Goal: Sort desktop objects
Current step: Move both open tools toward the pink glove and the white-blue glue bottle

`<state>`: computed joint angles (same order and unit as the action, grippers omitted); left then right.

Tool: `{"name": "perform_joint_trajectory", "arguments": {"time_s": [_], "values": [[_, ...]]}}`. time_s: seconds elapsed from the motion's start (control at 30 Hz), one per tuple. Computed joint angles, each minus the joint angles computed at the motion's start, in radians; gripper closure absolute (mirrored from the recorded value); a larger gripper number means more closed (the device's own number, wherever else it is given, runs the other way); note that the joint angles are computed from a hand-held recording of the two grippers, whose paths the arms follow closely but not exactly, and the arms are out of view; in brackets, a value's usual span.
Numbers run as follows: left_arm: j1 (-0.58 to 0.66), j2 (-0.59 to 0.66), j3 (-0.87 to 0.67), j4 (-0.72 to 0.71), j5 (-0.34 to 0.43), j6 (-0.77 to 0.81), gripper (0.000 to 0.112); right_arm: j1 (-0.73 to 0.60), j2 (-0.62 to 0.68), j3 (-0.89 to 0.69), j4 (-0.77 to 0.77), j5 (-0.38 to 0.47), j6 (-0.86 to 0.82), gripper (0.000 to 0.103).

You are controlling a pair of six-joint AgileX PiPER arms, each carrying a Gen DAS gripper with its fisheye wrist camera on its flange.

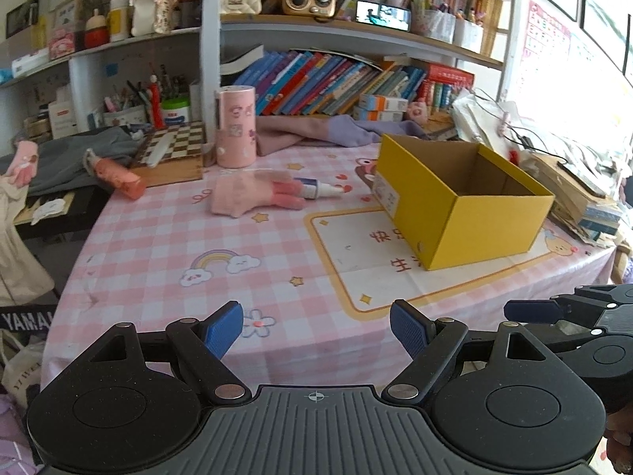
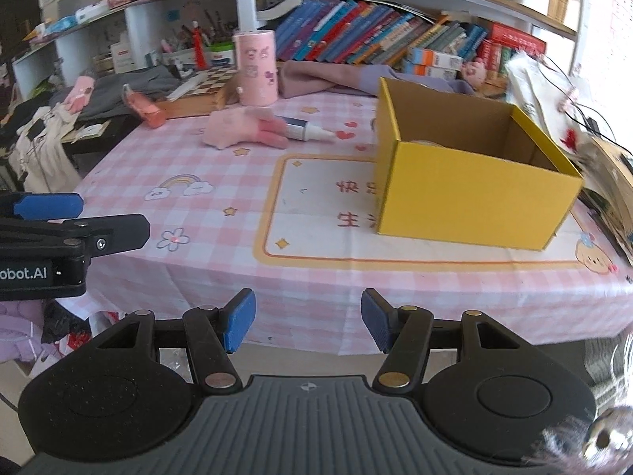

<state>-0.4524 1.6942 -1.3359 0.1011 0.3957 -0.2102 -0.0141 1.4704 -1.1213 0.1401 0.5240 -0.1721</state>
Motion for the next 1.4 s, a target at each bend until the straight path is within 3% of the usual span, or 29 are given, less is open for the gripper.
{"name": "perform_joint_trajectory", "arguments": {"time_s": [0.7,0.97,1.2,1.4], "values": [[0.073,-0.018,0.021,-0.009,-0.005,0.042,0.024,0.084,0.077,-0.091,-0.014,0.001,0.024,0.046],[0.085,0.004,-0.004,0.045,0.01,-0.037,0.024,0.091,0.129,-0.148,0.042,0.014,-0.06,0.046],[0.086,0.069,-0.079,0.116,0.034,-0.124,0.024,0.068,0.207,-0.232,0.117,0.034,-0.152,0.046],[0.097,0.183,-0.243,0.113,0.098,-0.129,0.024,0.043,0.332,-0.394,0.176,0.092,-0.231,0.046]]}}
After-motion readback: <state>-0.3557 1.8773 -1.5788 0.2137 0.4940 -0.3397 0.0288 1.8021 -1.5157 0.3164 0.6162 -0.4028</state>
